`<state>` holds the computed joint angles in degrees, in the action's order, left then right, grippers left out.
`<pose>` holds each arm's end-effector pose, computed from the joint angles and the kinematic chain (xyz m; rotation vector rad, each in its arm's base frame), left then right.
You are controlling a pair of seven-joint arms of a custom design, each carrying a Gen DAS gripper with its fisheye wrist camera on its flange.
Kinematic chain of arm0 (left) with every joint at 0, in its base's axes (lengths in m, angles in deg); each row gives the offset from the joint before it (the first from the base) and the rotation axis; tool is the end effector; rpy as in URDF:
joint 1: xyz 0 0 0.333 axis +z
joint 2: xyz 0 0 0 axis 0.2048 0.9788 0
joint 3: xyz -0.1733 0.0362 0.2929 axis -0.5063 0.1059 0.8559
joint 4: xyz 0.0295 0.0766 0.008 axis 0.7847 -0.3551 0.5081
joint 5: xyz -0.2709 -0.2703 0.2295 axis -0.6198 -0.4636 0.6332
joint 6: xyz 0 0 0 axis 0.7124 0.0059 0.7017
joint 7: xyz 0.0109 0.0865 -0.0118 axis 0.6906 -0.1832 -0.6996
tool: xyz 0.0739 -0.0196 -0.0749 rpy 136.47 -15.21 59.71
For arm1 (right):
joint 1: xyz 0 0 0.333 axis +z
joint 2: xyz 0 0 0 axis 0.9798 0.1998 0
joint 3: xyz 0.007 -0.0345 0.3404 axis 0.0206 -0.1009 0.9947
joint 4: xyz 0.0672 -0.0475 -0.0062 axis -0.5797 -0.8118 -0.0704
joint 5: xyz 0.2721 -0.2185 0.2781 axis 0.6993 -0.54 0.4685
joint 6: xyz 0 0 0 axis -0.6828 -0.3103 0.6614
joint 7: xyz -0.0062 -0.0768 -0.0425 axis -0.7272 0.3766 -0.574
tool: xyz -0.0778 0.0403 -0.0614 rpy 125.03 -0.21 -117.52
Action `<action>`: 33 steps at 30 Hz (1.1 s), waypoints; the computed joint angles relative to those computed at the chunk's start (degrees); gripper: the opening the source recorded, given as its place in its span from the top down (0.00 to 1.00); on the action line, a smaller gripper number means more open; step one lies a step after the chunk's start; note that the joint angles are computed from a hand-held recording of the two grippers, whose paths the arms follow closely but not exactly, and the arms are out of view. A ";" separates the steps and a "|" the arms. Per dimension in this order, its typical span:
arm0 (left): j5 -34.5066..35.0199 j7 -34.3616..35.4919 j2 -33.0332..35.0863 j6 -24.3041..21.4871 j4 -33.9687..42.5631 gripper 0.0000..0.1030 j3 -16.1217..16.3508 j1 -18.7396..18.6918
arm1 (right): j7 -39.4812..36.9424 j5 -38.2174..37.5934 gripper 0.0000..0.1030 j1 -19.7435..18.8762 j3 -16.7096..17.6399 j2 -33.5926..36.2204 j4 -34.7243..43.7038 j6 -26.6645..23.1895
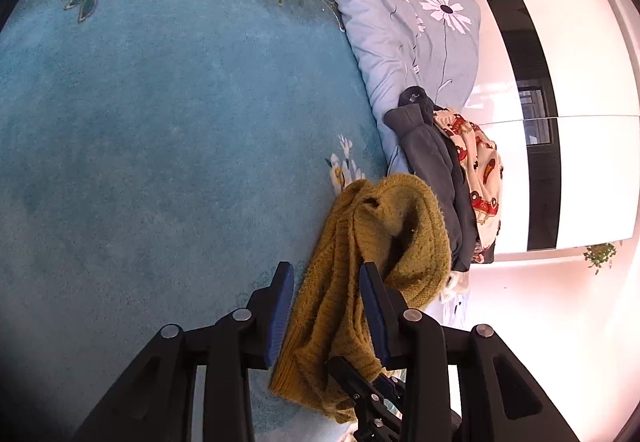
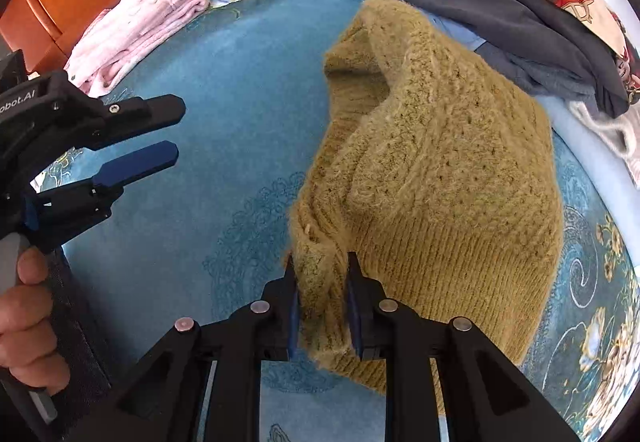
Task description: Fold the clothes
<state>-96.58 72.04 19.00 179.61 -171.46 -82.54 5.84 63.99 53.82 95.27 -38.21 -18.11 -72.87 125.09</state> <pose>0.5307 -0.0854 0.4395 2.1562 -1.2636 1.1437 0.5108 0.2048 0.4745 -2.2064 1.8224 -0.2289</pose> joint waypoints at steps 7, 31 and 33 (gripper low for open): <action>-0.57 3.24 0.57 -2.70 1.61 0.63 0.07 -0.32 | -18.42 16.50 0.63 1.54 -4.28 -5.66 -3.25 -1.11; 22.81 2.10 7.64 -7.45 9.55 0.87 -3.99 -1.60 | 1.05 9.61 0.62 -8.73 -6.11 -13.45 -12.30 -1.49; 20.01 0.73 8.24 -8.64 9.30 0.87 -3.35 -0.78 | 0.65 6.85 0.58 -9.50 -5.55 -14.92 -13.36 -2.48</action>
